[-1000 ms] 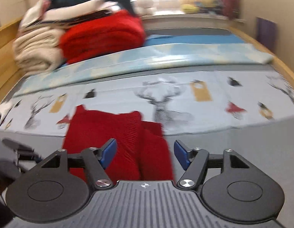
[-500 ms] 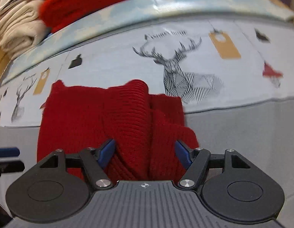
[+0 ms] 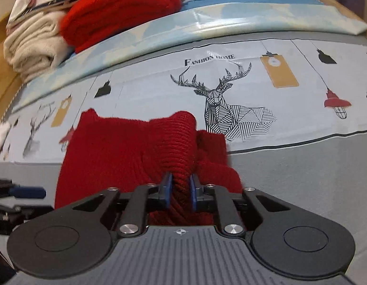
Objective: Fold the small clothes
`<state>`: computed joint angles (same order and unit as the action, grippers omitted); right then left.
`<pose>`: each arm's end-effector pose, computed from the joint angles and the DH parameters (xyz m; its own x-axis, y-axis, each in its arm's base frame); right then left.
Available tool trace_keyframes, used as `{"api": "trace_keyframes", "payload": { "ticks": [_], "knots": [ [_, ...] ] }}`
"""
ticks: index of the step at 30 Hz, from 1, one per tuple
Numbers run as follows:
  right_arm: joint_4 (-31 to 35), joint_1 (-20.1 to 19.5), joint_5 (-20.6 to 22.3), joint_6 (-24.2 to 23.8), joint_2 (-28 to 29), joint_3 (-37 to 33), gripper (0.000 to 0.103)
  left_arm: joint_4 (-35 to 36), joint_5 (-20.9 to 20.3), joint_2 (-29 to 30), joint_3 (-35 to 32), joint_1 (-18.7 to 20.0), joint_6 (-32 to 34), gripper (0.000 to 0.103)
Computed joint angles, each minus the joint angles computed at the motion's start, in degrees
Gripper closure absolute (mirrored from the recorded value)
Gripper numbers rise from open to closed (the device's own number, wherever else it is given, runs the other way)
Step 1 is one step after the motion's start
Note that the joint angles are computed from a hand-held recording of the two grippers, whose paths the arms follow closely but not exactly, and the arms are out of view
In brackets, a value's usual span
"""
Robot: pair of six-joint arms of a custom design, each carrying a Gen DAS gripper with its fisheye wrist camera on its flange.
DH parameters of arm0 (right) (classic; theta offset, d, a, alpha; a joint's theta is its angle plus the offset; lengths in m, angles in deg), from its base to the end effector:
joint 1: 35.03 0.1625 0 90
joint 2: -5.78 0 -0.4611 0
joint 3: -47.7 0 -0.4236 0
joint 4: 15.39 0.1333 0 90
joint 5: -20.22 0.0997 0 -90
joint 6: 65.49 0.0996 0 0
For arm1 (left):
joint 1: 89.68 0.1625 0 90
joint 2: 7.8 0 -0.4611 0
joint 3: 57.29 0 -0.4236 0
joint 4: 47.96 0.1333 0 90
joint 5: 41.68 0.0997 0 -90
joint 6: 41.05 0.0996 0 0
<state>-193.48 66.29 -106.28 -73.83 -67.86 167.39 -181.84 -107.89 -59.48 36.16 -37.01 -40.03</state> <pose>0.1809 -0.5263 0.3073 -0.8361 0.1247 0.5342 -0.2699 0.7543 -0.5985 -0.2895 -0.6656 0.1547 -0.7257 0.5571 -0.4037 0.6190 0.7848 -0.0296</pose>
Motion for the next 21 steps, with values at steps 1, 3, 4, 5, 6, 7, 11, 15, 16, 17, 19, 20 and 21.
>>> {"api": "trace_keyframes", "payload": {
  "ticks": [1,3,4,5,6,7,11,15,16,17,19,20,21],
  "knots": [
    [-0.27,-0.04,0.12,0.00,-0.44,0.33,0.070,0.00,-0.03,-0.01,-0.02,0.05,-0.15,0.037],
    [-0.69,-0.55,2.10,0.50,-2.11,1.34,0.061,-0.38,-0.31,-0.10,0.10,0.10,-0.25,0.037],
    [-0.51,-1.11,4.63,0.90,-3.47,2.04,0.059,-0.93,-0.89,-0.18,0.17,0.17,-0.30,0.037],
    [0.10,-1.74,7.53,1.21,-4.79,2.64,0.056,-1.45,-1.57,-0.24,0.22,0.23,-0.22,0.037],
    [1.42,-2.48,11.14,0.96,-6.33,3.21,0.056,-1.87,-2.39,-0.32,0.26,0.30,-0.08,0.037],
    [2.68,-2.91,13.52,0.05,-7.34,3.58,0.056,-2.11,-3.43,-0.34,0.22,0.37,0.24,0.037],
    [10.99,-2.03,9.24,-5.45,-7.33,3.28,0.058,0.53,-4.44,0.49,-0.40,0.15,2.69,0.037],
    [14.73,-2.05,3.26,-2.83,-5.61,2.58,0.048,5.82,1.98,2.17,-0.41,-1.01,3.14,0.025],
    [14.70,-1.96,3.72,-2.61,-5.79,2.51,0.048,5.93,1.67,2.22,-0.72,-0.88,2.28,0.025],
    [14.45,-1.77,3.90,-2.34,-5.97,2.48,0.048,5.78,0.95,2.18,-1.14,-0.60,0.98,0.025],
    [12.93,-2.20,5.67,-1.02,-6.77,2.74,0.044,3.43,0.85,1.93,-1.12,-0.32,-1.22,0.024],
    [11.82,-2.61,6.30,-0.16,-7.20,2.96,0.036,2.30,1.21,1.87,-1.17,-0.12,-2.74,0.021],
    [9.79,-2.85,6.09,1.32,-7.23,3.04,0.026,1.77,1.25,1.85,-1.38,0.16,-4.81,0.018]
  ]
}}
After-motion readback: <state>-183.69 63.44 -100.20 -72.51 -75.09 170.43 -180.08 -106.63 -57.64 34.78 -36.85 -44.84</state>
